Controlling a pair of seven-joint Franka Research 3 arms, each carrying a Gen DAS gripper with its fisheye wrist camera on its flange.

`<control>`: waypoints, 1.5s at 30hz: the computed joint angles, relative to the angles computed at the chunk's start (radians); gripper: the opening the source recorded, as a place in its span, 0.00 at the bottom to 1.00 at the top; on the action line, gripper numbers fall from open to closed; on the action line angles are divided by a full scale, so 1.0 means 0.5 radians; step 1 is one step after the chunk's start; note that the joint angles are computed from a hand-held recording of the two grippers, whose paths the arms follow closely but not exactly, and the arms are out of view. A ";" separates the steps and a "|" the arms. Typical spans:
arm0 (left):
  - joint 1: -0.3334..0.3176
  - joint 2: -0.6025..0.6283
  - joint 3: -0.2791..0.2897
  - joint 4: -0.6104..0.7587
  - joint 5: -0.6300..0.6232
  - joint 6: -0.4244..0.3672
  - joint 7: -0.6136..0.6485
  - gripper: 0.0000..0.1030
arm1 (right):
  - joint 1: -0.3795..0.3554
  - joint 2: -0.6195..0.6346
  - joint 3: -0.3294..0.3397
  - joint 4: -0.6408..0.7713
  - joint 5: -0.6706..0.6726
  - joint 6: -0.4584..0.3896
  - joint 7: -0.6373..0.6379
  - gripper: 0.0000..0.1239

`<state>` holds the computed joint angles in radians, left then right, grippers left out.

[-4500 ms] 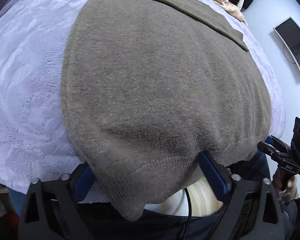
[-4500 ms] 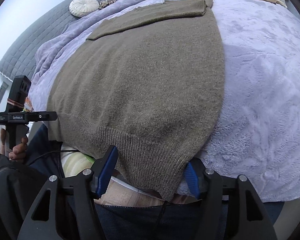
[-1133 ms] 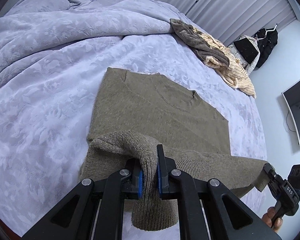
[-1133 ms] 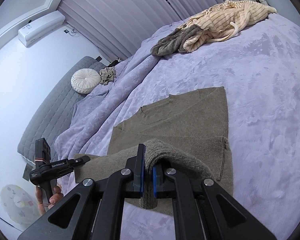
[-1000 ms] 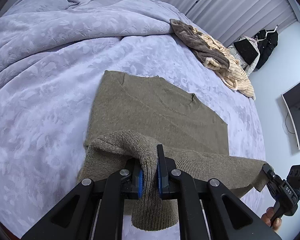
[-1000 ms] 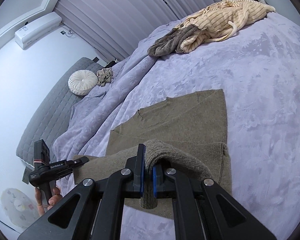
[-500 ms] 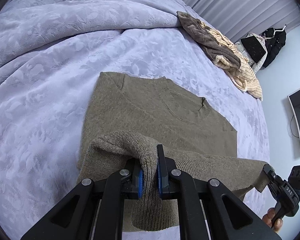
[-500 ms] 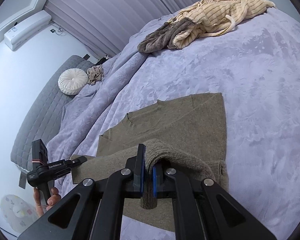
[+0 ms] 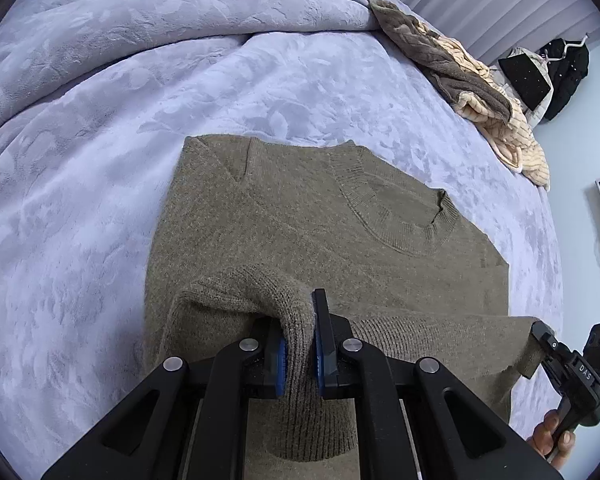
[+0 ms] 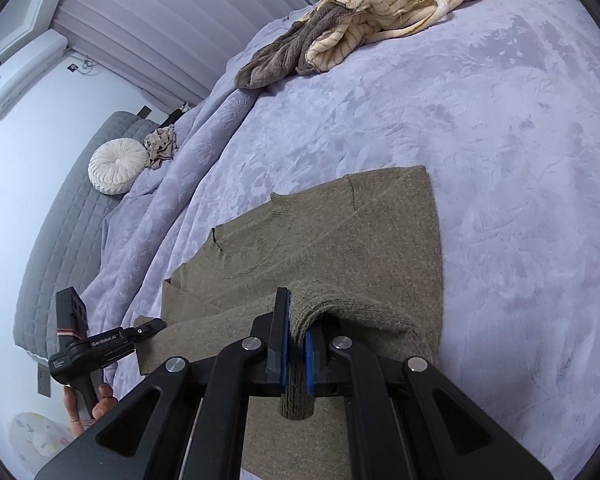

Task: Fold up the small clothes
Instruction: 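Lower the hem onto the sweater and open both grippers, then move both grippers back from the folded sweater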

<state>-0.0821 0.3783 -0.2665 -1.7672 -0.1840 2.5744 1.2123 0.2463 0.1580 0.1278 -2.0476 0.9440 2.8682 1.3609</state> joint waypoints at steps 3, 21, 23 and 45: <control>-0.021 0.058 0.017 0.058 0.049 -0.032 -0.025 0.11 | -0.002 0.062 -0.011 0.045 -0.053 -0.016 0.040 0.05; 0.029 0.091 -0.043 0.066 -0.029 0.042 0.075 0.87 | -0.035 0.185 -0.030 0.145 -0.399 -0.139 0.302 0.10; 0.037 0.021 -0.057 0.002 -0.037 0.099 0.114 0.87 | -0.017 0.137 -0.033 0.110 -0.465 -0.121 0.316 0.19; 0.038 0.049 -0.167 0.029 -0.978 0.040 0.894 0.87 | -0.005 0.143 0.034 0.141 0.144 -0.197 -0.244 0.61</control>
